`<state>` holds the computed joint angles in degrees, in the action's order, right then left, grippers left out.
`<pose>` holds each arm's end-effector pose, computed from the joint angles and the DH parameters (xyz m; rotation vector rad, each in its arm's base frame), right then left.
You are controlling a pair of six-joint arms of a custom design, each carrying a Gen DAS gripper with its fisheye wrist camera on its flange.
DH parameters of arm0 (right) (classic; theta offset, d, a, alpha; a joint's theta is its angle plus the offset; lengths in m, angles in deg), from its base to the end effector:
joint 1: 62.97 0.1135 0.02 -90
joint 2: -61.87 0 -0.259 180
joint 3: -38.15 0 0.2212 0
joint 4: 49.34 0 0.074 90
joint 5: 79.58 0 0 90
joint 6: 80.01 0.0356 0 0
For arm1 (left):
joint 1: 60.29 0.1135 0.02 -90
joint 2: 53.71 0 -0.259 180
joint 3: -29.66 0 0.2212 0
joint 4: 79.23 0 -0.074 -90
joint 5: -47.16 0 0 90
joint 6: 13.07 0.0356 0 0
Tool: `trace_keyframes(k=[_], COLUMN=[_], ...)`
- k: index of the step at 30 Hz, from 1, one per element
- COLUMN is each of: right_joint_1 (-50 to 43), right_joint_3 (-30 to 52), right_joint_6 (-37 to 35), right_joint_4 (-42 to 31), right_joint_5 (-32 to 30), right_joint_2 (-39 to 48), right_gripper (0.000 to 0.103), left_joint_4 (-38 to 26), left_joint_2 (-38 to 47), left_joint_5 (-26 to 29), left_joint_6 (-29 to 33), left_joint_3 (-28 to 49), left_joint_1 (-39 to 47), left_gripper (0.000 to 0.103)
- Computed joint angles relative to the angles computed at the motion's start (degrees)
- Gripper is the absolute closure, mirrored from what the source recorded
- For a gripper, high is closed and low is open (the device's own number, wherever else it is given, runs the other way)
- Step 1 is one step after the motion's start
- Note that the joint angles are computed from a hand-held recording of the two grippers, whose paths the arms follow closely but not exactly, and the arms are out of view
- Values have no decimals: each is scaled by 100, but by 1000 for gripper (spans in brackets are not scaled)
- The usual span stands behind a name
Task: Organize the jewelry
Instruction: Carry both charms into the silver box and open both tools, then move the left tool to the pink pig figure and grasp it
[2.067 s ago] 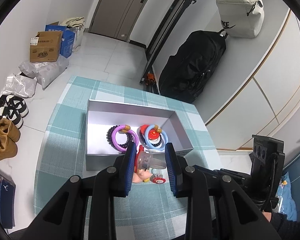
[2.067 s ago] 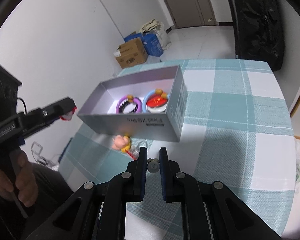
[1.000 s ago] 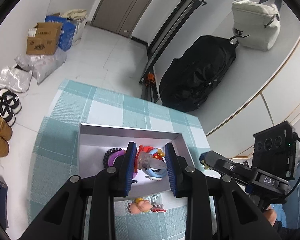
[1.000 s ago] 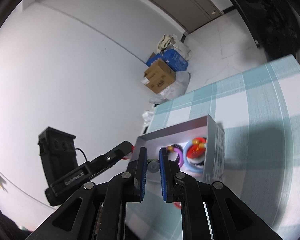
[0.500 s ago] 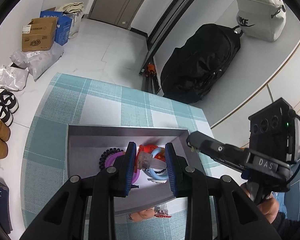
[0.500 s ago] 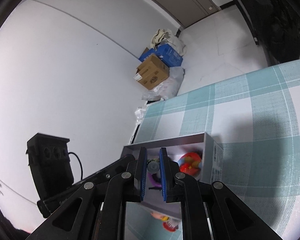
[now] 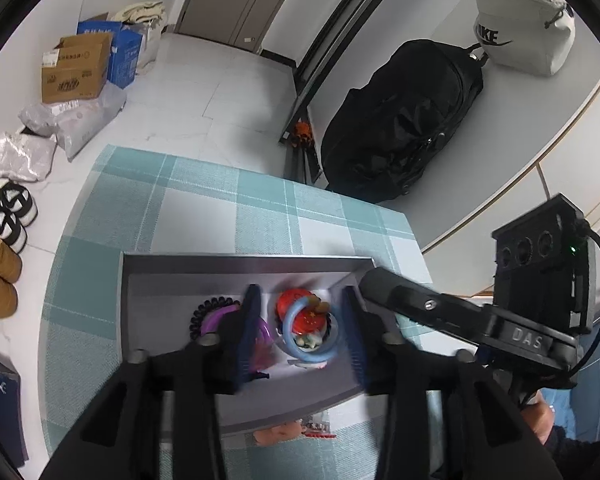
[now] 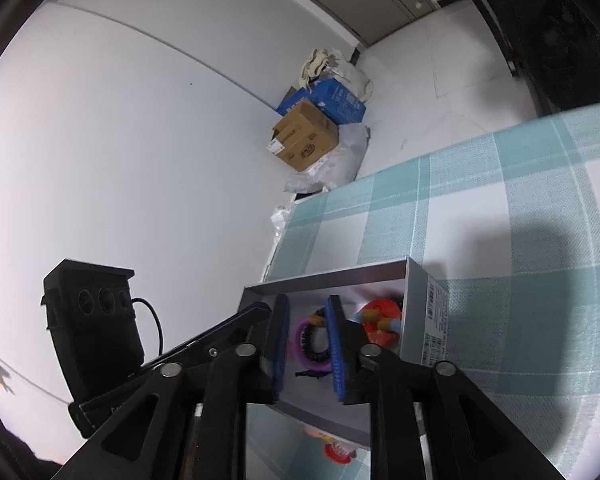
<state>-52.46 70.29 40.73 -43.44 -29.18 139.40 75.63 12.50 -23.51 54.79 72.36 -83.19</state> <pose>0.1902 0.0584 0.1444 0.0193 2.3286 1.1551 0.1699 -0.0846 0.1815 0.1770 2.4954 -0.7536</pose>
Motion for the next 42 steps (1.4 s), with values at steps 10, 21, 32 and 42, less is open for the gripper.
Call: trace_keyframes(k=[10, 21, 32, 42], right_joint_1=[315, 1441, 2965, 3892], right_joint_3=[-151, -315, -422, -490], right_joint_6=[-338, -658, -20, 682], right_joint_4=[-866, -1958, -3360, -4226], right_joint_5=[811, 2329, 4002, 4897], right_joint_2=[-1544, -2654, -3901, -4480], right_gripper=[29, 18, 16, 15], left_joint_4=[-66, -411, -1188, -1203], left_joint_2=[-384, -1305, -2276, -2005], left_joint_5=[-437, -1195, -1324, -1539], left_joint_6=[13, -270, -341, -543], left_joint_3=[-165, -574, -740, -946], left_joint_1=[-181, -732, -1119, -1426], left_gripper=[53, 52, 52, 52])
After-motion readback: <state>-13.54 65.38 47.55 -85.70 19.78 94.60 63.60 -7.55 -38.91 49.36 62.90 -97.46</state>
